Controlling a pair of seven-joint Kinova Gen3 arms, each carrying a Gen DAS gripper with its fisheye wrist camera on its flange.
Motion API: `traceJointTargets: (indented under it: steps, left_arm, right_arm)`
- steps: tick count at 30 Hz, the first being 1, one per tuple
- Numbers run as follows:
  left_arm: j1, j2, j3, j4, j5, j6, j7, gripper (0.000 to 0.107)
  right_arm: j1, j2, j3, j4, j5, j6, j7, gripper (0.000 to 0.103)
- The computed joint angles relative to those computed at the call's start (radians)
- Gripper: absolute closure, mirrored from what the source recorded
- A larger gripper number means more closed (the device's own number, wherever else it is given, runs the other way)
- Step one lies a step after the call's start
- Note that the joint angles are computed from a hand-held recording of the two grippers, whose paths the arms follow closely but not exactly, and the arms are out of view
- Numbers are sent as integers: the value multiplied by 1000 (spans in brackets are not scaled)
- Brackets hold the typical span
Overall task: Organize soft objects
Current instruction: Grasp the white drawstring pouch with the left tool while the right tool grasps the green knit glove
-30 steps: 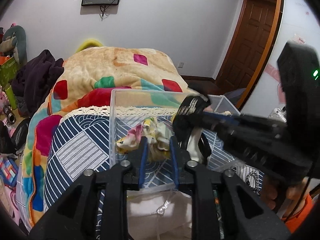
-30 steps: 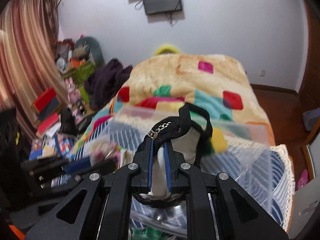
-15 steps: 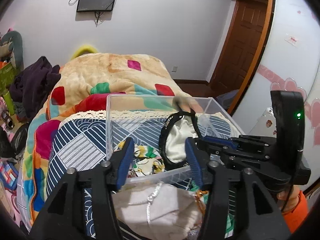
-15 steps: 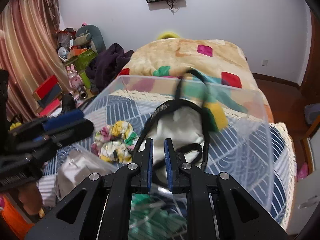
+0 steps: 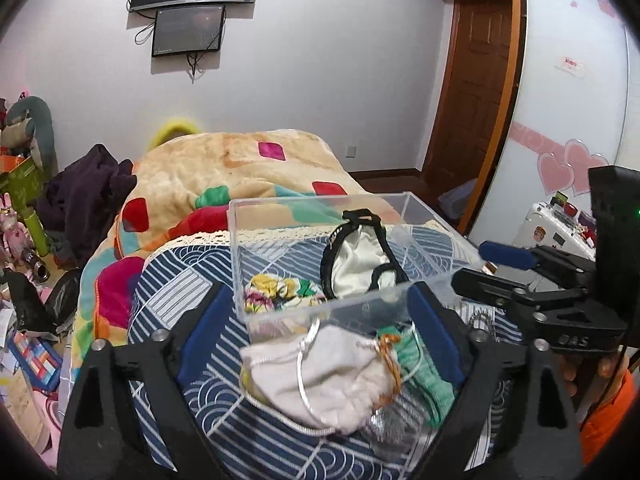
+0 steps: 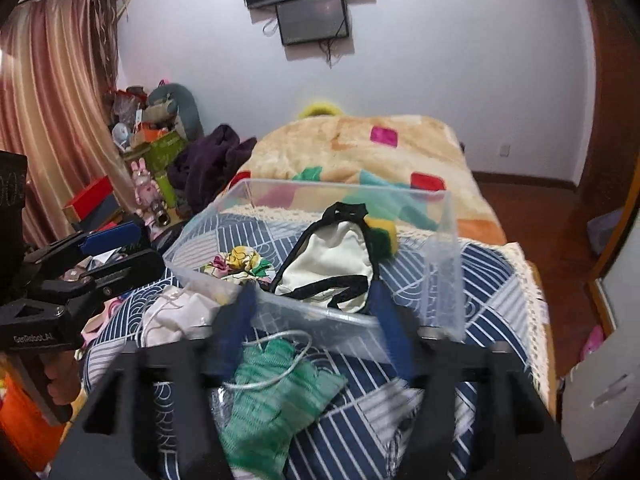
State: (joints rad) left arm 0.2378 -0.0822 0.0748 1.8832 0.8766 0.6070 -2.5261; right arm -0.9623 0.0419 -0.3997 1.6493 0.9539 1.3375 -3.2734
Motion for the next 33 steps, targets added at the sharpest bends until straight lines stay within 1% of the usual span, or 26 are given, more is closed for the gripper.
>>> traceJointTargets:
  steps: [3, 8, 12, 16, 20, 23, 25, 27, 28, 30, 31, 33]
  left_arm:
    - [0, -21, -3, 27, -27, 5, 4, 14]
    - [9, -41, -12, 70, -53, 12, -3, 11]
    - [11, -24, -11, 93, -78, 27, 10, 10]
    - [17, 10, 22, 91, -139, -8, 84, 10]
    - [21, 38, 42, 74, -172, -42, 154, 10]
    - [21, 51, 46, 65, -157, -60, 160, 11]
    - [21, 51, 48, 68, -153, -76, 152, 16]
    - [18, 56, 47, 67, -148, -75, 142, 24]
    - [17, 58, 47, 66, -145, -73, 138, 26]
    - [11, 61, 45, 68, -134, -75, 133, 35]
    - [6, 66, 42, 65, -125, -65, 127, 36]
    - [-6, 74, 38, 61, -98, -47, 109, 45]
  right_arm:
    - [-32, 17, -16, 0, 24, 44, -30, 29]
    - [-54, 36, -6, 12, 1, 25, -58, 24]
    - [-49, 41, 11, 40, -42, -36, -78, 24]
    - [-27, 43, 29, 72, -88, -118, -80, 24]
    - [-20, 54, 36, 81, -112, -153, -72, 25]
    - [-29, 59, 36, 81, -115, -142, -74, 33]
    - [-34, 51, 36, 91, -114, -145, -85, 40]
    - [-33, 42, 34, 104, -115, -154, -100, 50]
    - [-30, 38, 33, 109, -117, -161, -105, 53]
    - [-22, 28, 30, 124, -125, -178, -117, 64]
    - [-20, 26, 28, 129, -127, -179, -125, 66]
    - [-19, 22, 21, 138, -125, -177, -141, 71]
